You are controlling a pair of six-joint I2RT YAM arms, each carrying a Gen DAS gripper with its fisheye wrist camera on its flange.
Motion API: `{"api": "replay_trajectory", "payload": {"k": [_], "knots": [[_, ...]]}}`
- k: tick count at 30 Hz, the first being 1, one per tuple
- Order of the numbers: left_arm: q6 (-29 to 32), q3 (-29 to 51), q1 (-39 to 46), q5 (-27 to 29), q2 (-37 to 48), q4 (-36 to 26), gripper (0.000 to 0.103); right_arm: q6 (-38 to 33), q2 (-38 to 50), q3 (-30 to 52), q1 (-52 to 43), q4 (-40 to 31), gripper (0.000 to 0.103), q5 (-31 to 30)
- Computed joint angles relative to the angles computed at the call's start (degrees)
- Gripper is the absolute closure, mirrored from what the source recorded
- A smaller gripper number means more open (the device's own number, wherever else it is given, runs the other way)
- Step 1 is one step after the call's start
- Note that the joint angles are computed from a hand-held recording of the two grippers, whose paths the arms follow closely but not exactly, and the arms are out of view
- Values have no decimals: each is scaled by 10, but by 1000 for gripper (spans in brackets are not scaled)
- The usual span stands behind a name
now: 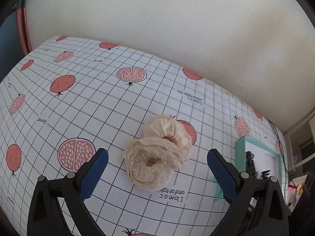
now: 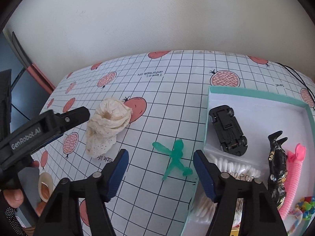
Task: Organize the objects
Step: 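Withdraw both open tools from the tray toward the lace scrunchie and green figure, then grasp the cream lace scrunchie with the left tool while the right tool grasps the green figure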
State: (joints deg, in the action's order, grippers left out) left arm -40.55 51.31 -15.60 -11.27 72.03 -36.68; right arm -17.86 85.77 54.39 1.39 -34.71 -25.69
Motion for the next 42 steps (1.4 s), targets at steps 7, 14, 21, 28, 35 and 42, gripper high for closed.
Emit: {"api": "replay_trajectory", "payload": {"k": [7, 14, 21, 28, 35, 42], "knots": [[-1, -19, 13, 20, 5, 15, 11, -6, 9, -13, 22, 13, 48, 37], [-1, -29, 18, 30, 18, 24, 27, -5, -10, -46, 54, 60, 51, 101], [-4, -34, 21, 36, 31, 28, 32, 17, 8, -51, 73, 83, 54, 124], [-5, -37, 16, 38, 47, 32, 34, 14, 5, -59, 87, 100, 56, 152], [-8, -35, 1, 28, 62, 27, 34, 17, 2, -69, 103, 117, 57, 178], [-15, -34, -8, 27, 69, 24, 49, 25, 13, -58, 88, 114, 79, 179]]}}
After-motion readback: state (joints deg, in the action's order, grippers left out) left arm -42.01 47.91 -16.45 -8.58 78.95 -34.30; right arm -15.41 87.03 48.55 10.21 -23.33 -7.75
